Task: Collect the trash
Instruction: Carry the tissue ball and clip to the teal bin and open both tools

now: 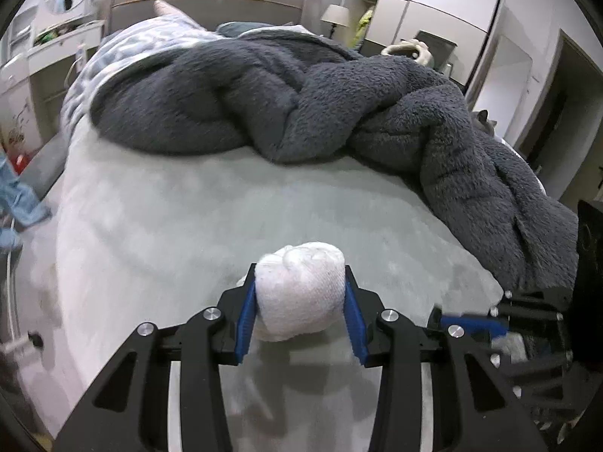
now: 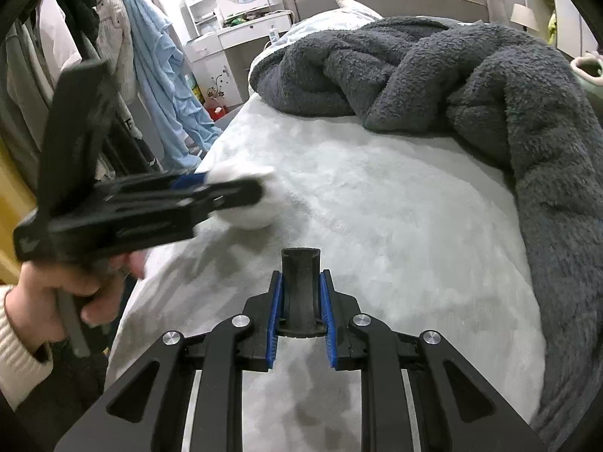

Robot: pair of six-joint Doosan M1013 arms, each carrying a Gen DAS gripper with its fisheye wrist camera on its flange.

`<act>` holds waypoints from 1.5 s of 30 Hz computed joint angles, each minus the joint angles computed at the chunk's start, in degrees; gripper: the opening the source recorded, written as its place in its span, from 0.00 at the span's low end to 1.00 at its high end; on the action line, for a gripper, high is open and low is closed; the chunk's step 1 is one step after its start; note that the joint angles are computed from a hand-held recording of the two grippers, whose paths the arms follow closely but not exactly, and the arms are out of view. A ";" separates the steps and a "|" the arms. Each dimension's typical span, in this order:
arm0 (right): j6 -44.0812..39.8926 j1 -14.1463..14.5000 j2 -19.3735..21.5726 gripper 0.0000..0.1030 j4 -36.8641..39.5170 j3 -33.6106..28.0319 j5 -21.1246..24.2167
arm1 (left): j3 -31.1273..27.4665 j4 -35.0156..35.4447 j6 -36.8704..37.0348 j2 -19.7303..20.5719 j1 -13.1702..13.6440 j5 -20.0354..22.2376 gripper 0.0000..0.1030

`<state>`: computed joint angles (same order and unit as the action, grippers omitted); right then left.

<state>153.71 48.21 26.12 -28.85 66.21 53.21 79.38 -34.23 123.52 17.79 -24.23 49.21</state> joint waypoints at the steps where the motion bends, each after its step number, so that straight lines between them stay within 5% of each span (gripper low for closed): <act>1: 0.60 0.21 0.14 0.19 -0.26 -0.14 0.44 | 1.03 0.52 -0.58 -0.82 0.28 -0.40 0.43; 28: 13.08 7.78 3.56 0.19 -7.26 -6.24 9.54 | 14.94 7.59 -5.53 -13.74 5.79 -6.78 0.43; 35: 9.24 9.03 7.51 0.19 -6.72 -13.30 13.12 | 18.53 12.35 -5.34 -15.91 6.45 -9.37 0.43; 45: -1.18 8.64 15.67 0.19 -0.73 -27.40 16.49 | 17.99 10.76 -7.14 -14.85 12.34 -6.49 0.43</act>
